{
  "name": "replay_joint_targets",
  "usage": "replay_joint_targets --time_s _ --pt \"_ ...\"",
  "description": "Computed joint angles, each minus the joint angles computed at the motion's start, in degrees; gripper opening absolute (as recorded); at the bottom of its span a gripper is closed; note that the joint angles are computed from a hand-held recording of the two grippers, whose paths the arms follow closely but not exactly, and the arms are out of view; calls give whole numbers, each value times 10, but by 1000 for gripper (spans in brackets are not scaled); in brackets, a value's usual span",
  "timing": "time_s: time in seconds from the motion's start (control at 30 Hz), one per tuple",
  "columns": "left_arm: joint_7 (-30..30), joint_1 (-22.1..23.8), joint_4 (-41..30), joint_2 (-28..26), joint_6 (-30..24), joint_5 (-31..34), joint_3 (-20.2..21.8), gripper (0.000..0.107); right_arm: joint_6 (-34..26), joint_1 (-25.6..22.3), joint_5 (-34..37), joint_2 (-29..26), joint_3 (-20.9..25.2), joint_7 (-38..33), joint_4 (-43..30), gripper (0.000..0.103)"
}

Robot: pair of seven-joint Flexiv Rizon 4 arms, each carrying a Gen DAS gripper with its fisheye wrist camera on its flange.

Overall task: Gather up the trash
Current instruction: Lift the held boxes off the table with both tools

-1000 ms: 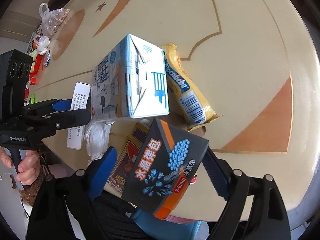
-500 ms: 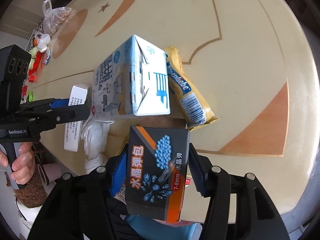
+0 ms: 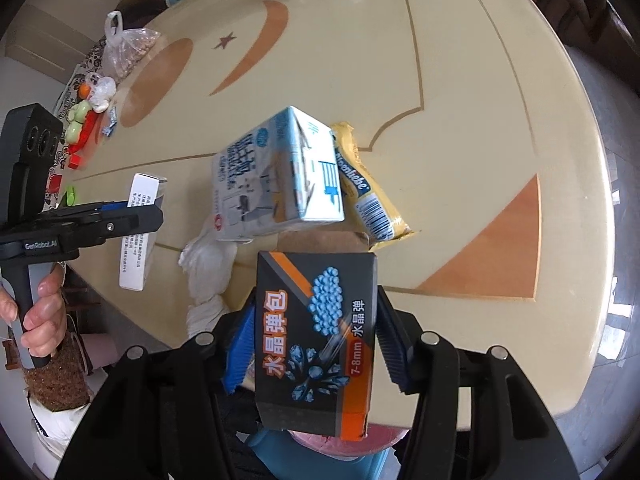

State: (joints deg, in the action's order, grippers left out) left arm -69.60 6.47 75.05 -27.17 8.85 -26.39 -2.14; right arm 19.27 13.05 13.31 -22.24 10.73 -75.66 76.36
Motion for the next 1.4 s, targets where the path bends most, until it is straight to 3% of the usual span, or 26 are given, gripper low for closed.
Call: replay_joint_targets --time_s 0.43,1.0,1.4 --pt "8 -4 32 67 15 5 11 62 54 3 -43 74 -9 -1 39 53" --pt "35 -57 154 245 63 38 32 62 74 21 -46 228 1 -28 160 53" --pt "56 -90 237 335 84 55 37 62 65 44 -54 321 8 -40 238 53"
